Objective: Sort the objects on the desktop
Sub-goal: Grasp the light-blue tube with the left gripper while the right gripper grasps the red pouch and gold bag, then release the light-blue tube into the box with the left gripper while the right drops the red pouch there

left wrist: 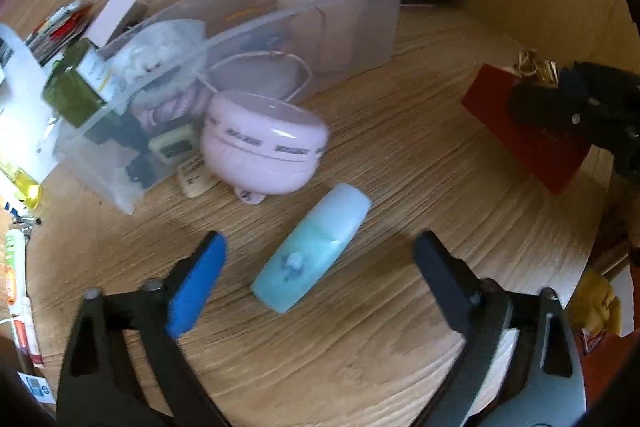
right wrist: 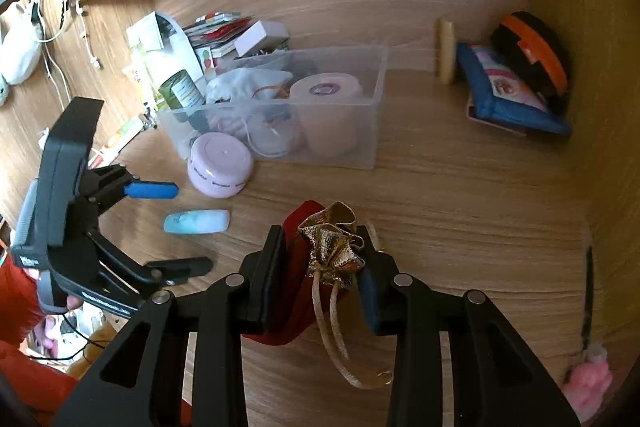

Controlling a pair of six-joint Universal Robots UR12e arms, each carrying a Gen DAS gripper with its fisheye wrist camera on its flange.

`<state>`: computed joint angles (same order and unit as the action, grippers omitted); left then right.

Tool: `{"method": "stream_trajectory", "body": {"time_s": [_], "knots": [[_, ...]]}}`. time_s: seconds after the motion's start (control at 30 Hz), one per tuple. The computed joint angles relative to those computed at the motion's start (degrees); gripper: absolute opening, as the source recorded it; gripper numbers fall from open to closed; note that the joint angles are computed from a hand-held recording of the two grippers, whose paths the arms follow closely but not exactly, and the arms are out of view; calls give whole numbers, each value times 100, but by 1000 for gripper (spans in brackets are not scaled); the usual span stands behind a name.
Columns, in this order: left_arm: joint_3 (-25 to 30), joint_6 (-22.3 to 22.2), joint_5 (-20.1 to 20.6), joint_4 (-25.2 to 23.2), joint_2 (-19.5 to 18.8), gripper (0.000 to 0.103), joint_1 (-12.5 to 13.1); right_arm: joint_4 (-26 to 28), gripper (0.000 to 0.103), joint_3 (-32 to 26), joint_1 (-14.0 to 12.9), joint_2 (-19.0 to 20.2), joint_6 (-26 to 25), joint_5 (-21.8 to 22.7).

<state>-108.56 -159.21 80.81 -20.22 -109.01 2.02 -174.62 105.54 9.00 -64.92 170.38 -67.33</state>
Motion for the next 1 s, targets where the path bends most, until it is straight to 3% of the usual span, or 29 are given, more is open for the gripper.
{"method": "stream_trajectory", "body": {"time_s": [0.17, 0.23, 0.3, 0.57, 0.73, 1.0], "knots": [[89, -176, -358, -114, -29, 53, 146, -1, 31, -46, 39, 30, -87, 78], [63, -210, -369, -45, -13, 32, 190, 13, 31, -92, 50, 58, -100, 157], [-10, -218, -351, 42, 16, 24, 204, 19, 31, -132, 66, 77, -121, 206], [-448, -552, -225, 750, 196, 24, 255, 81, 31, -325, 101, 164, -34, 327], [-622, -936, -565, 1239, 364, 24, 399, 17, 31, -433, 129, 184, 65, 312], [-293, -1588, -1007, 1811, 195, 24, 400, -478, 31, -681, 140, 283, 418, 276]]}}
